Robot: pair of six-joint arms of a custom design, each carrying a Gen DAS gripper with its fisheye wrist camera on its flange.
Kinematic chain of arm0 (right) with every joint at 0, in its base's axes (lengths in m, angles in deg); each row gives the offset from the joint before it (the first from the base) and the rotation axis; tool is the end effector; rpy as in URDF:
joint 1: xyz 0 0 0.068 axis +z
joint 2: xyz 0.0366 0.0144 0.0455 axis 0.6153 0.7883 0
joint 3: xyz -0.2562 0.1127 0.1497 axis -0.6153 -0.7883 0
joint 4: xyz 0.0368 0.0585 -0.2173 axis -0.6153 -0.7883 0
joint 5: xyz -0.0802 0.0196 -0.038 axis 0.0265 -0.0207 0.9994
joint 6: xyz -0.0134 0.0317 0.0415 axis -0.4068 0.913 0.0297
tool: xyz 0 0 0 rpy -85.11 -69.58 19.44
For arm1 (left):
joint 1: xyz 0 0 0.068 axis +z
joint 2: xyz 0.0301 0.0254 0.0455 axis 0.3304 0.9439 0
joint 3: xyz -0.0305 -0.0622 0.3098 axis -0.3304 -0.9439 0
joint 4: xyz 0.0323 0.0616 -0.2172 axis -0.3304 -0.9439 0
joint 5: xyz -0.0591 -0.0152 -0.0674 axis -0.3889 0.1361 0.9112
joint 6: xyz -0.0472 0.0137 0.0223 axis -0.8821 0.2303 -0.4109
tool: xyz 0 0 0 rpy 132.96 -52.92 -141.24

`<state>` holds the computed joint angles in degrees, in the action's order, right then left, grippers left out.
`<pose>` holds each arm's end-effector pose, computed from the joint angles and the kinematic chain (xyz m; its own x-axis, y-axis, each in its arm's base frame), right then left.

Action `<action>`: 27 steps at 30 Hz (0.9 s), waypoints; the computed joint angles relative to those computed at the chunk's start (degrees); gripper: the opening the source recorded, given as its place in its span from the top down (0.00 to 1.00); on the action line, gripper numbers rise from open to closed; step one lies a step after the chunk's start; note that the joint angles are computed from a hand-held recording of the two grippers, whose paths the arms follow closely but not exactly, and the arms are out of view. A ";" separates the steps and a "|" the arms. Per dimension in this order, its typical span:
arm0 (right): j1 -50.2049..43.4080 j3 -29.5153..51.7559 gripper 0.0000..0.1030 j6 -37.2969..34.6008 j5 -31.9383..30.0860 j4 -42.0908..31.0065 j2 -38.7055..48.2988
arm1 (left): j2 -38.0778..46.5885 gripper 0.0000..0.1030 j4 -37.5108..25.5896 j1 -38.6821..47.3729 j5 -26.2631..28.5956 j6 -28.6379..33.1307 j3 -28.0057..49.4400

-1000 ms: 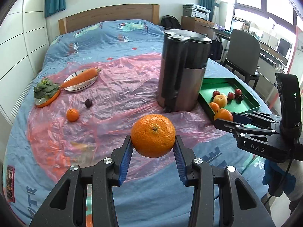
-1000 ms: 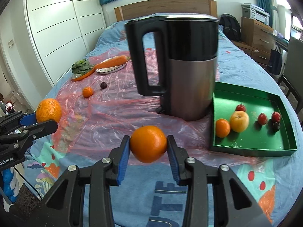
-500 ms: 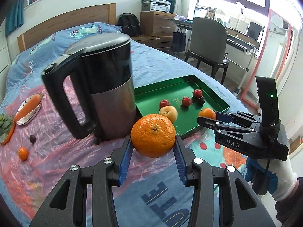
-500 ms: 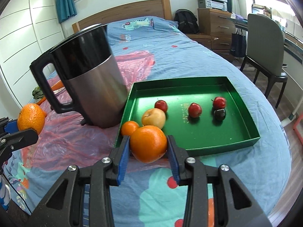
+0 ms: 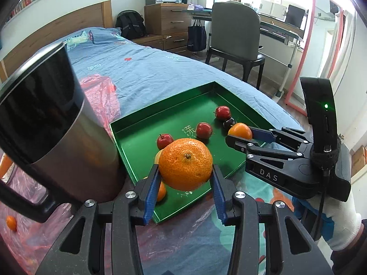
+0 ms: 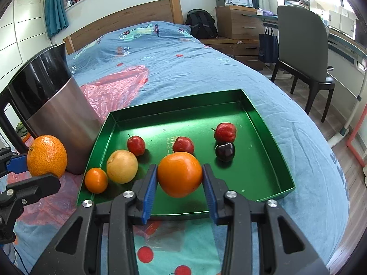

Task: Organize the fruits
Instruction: 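Carry the orange with the left tool while the right tool carries its orange to the green tray, then open the left tool releasing its orange while the right tool releases its orange in the tray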

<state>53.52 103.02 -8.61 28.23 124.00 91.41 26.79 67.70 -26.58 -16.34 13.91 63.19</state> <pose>0.2784 0.0773 0.0876 -0.7342 -0.0091 -0.6789 -0.1295 0.9834 0.1269 0.2539 -0.2510 0.1396 -0.7000 0.3121 -0.6424 0.4256 0.9046 -0.0243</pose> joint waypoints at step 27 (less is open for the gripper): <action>-7.83 8.99 0.36 -6.47 2.81 0.54 12.02 | 21.42 0.64 -12.97 -1.36 1.90 6.04 26.40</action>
